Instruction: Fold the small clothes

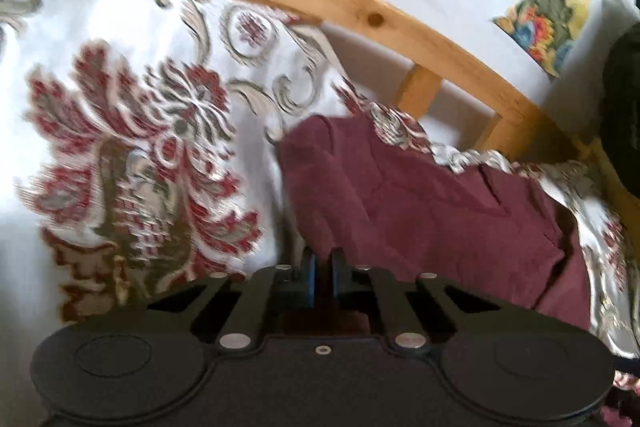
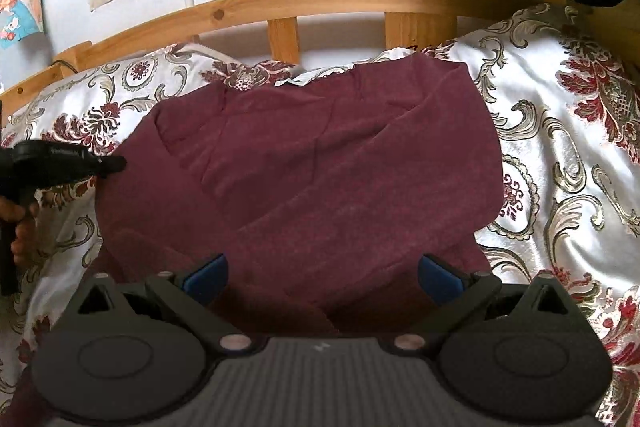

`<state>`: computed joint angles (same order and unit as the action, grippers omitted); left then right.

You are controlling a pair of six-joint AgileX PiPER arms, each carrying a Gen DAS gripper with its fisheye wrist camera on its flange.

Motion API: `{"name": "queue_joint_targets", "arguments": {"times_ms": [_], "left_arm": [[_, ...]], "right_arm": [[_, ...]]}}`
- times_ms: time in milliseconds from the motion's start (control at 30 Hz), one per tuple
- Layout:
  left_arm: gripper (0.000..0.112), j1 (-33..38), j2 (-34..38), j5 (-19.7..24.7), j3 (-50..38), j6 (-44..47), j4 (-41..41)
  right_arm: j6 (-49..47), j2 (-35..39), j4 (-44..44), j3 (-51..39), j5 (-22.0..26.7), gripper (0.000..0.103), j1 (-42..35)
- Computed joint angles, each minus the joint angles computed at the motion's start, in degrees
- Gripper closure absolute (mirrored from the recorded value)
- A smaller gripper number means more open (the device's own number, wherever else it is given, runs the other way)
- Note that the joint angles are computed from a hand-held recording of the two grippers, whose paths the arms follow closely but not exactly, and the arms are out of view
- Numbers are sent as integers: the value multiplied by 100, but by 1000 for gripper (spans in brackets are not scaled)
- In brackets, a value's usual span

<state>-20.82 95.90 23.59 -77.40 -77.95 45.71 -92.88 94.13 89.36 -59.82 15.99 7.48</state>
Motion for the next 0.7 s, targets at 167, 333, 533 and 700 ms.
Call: {"name": "queue_joint_targets", "arguments": {"times_ms": [167, 333, 533, 700], "left_arm": [[106, 13, -34, 457, -83, -332, -122], [80, 98, -25, 441, -71, -342, -247], [50, 201, 113, -214, -133, -494, 649], [50, 467, 597, -215, -698, -138, 234]], "right_arm": [[110, 32, -209, -2, -27, 1, 52], [226, 22, -337, -2, -28, 1, 65], [123, -27, -302, 17, -13, 1, 91], [-465, -77, 256, 124, -163, 1, 148]]}}
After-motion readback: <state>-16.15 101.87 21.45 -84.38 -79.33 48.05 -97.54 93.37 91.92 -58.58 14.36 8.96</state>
